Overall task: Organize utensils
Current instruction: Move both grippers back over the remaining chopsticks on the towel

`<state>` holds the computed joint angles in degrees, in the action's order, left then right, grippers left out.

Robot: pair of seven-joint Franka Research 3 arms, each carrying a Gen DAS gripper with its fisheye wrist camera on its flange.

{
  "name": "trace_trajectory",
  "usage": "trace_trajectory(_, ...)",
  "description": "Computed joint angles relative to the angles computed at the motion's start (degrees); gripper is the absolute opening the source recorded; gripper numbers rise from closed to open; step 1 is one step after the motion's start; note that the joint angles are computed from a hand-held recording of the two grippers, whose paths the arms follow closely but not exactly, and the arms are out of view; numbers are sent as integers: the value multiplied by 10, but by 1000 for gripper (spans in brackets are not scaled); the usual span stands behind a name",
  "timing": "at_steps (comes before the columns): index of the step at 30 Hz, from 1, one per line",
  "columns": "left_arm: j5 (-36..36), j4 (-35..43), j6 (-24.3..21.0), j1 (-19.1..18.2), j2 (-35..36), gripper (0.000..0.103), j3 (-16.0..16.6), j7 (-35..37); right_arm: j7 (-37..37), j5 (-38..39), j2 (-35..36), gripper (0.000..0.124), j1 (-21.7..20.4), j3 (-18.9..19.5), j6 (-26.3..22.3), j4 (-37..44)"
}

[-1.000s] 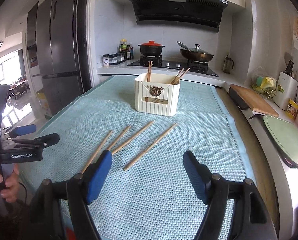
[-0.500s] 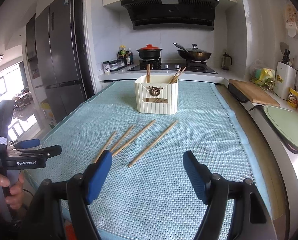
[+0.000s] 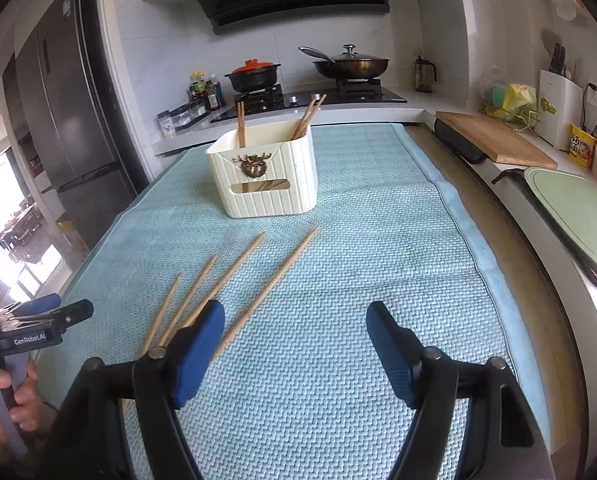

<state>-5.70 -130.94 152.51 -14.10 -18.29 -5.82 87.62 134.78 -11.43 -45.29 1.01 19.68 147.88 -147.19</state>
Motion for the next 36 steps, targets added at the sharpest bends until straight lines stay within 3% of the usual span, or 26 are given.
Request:
trace_trajectory(7, 60, 25, -6, 23, 31, 102, -25, -42, 4, 5, 24, 71, 2, -10, -3, -9)
trace_trajectory(19, 103, 48, -13, 28, 62, 102, -34, -63, 6, 13, 39, 71, 11, -24, -9, -13)
trace_trajectory(23, 82, 58, -19, 23, 72, 102, -24, -31, 1, 14, 52, 71, 14, -28, -6, -8)
trace_trajectory(28, -45, 91, -61, 18, 99, 102, 3, 55, 0, 18, 64, 71, 13, -35, 3, -2)
trace_trajectory(32, -84, 114, -80, 27, 120, 102, -9, 88, 1, 24, 76, 71, 16, -39, 11, 1)
trace_trajectory(36, -52, 137, -85, 32, 152, 102, -33, 69, -5, 34, 85, 71, 27, -41, 13, 2)
